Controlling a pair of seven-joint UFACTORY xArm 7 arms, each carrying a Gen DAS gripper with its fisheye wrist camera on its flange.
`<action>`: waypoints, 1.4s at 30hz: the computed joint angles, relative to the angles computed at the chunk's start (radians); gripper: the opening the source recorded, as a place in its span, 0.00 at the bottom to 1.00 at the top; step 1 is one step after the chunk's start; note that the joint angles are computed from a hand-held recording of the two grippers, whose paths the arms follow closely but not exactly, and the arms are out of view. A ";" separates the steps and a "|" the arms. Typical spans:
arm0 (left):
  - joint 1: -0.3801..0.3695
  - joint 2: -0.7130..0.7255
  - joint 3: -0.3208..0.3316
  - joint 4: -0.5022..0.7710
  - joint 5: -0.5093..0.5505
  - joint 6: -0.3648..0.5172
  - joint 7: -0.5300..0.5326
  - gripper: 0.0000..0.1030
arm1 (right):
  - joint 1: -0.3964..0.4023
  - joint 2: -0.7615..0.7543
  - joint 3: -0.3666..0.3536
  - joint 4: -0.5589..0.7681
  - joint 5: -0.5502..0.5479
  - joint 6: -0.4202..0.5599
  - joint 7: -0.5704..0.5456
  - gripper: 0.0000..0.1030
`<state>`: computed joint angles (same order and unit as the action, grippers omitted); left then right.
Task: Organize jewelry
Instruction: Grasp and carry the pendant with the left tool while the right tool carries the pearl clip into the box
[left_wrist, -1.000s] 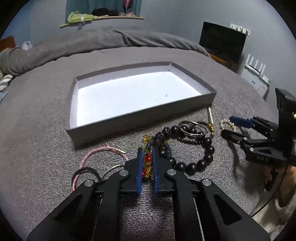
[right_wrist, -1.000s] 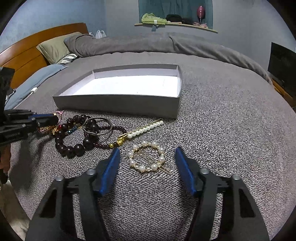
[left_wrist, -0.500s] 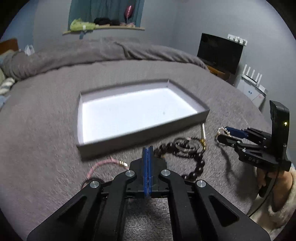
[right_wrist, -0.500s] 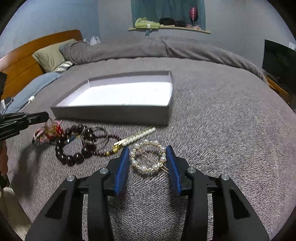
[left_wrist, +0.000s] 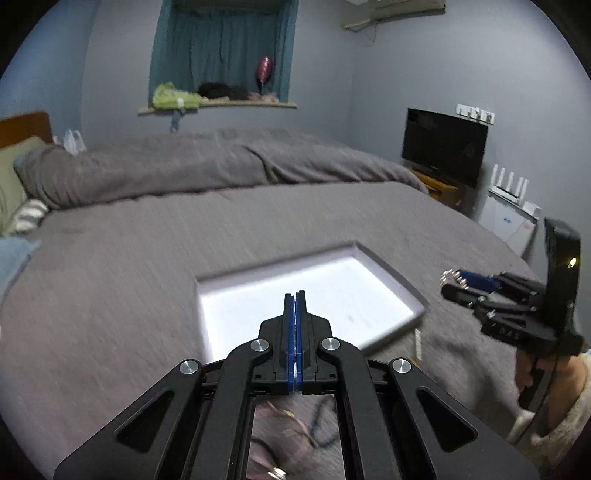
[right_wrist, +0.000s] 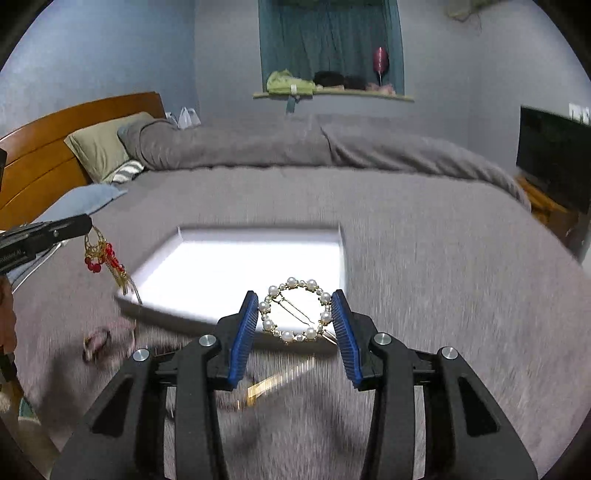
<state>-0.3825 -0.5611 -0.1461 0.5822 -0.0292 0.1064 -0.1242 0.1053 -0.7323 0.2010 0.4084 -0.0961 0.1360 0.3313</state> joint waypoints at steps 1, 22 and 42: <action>0.006 0.008 0.004 0.012 0.004 -0.004 0.004 0.01 | -0.006 0.030 0.002 0.028 -0.001 -0.011 0.000 0.40; 0.125 0.550 0.031 0.378 0.072 0.031 0.025 0.01 | 0.017 0.510 -0.083 0.307 0.007 -0.016 -0.082 0.40; 0.143 0.631 0.042 0.418 0.129 0.072 -0.010 0.02 | 0.003 0.556 -0.062 0.335 -0.139 0.057 0.016 0.40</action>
<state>-0.2392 0.0701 -0.1037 1.0005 0.1001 0.1787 -0.1342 0.1081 -0.1767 0.1394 0.7436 -0.2347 0.1927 0.3476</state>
